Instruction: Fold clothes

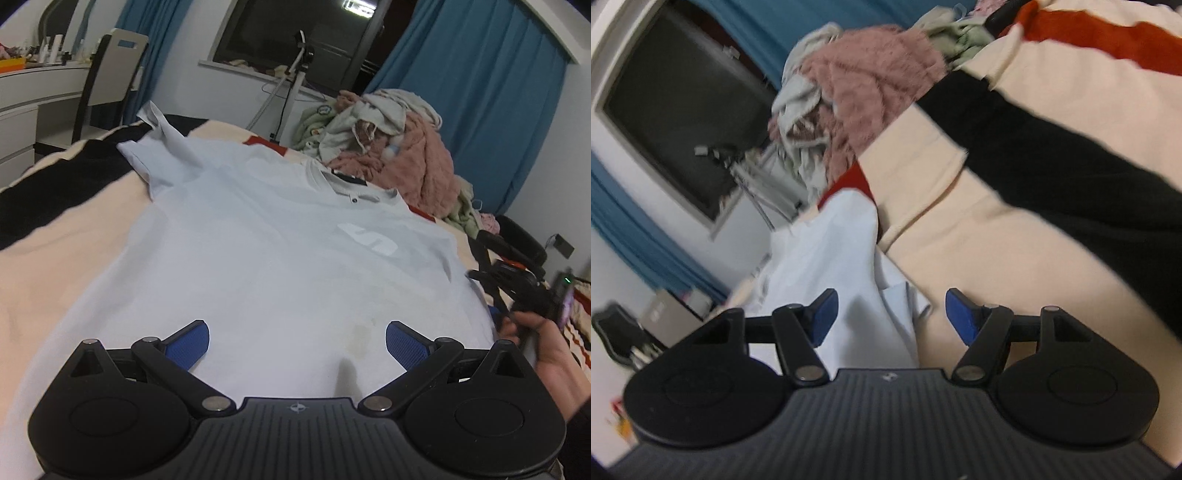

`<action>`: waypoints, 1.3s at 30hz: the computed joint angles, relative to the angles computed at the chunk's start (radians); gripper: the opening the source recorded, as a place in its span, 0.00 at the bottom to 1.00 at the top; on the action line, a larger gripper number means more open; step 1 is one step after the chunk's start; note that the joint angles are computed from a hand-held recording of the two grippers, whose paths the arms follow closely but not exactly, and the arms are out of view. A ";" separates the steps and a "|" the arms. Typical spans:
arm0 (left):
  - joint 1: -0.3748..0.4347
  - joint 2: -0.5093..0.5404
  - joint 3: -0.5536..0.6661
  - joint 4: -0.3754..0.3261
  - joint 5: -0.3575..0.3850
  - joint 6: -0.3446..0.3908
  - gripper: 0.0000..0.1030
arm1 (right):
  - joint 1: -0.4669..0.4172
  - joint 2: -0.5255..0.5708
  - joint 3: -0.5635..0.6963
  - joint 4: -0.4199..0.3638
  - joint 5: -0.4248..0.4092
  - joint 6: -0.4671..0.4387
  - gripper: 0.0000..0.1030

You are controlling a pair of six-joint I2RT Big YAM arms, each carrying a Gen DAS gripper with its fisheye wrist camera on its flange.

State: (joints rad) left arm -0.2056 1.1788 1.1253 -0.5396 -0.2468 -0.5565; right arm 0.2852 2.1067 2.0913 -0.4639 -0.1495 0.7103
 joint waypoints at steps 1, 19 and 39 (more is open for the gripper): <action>0.001 0.010 0.003 0.001 0.002 -0.005 1.00 | 0.009 0.029 0.052 -0.042 0.022 -0.046 0.61; -0.020 0.019 -0.010 0.087 -0.124 0.023 0.99 | 0.266 0.080 0.195 -0.029 0.161 -1.063 0.10; -0.033 0.042 -0.021 0.071 -0.090 0.104 0.99 | 0.092 0.132 0.385 -0.174 -0.193 -0.448 0.50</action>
State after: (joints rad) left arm -0.2384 1.2205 1.1045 -0.4684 -0.3364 -0.4522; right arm 0.3769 2.2390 2.4761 -0.6380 -0.3428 0.2621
